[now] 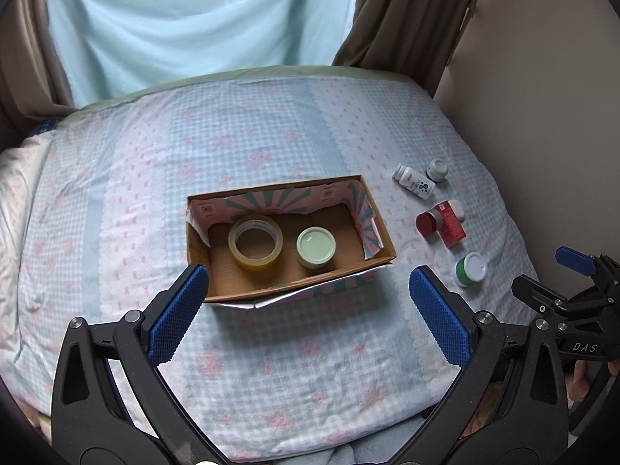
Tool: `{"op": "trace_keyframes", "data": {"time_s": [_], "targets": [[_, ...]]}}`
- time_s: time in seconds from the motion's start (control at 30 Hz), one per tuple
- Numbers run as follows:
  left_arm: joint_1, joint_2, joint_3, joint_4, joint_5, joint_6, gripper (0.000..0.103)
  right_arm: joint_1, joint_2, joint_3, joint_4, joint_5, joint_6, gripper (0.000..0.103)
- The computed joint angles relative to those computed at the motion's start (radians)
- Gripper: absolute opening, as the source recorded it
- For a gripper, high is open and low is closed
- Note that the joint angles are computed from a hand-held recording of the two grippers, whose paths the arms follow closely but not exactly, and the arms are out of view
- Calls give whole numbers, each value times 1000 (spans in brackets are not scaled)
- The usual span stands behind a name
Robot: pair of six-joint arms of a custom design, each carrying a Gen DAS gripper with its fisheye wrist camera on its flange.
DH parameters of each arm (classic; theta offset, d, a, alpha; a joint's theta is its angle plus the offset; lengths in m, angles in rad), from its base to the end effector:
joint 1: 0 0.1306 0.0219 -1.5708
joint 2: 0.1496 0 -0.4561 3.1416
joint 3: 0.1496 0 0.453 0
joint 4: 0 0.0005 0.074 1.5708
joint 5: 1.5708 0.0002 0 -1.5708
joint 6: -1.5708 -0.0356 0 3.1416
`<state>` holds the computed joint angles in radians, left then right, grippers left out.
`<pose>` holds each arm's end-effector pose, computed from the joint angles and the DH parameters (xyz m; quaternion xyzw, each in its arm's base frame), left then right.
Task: Organize rigid objects
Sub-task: 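Move both tools back toward the remaining items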
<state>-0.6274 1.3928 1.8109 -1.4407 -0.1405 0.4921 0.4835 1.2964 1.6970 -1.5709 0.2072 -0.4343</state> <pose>0.3910 -0.2780 0.6771 0.0460 0.9594 -0.0861 0.2647 0.3795 0.1904 0.6595 -0.0034 0.9750 -0.0032 0.2223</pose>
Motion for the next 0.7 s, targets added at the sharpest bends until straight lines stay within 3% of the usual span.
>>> {"op": "trace_keyframes", "data": {"time_s": [0.27,0.53,0.7], "targets": [[-70,113,124,2,10,-15,102,-129,-84,-62,-33,33,9,103],[-140,333,381,-59,11,-28,102,-330,-97,-122,14,-85,188,103],[-173,526,600,-151,23,-62,102,-462,-58,-145,69,-179,345,103]]}}
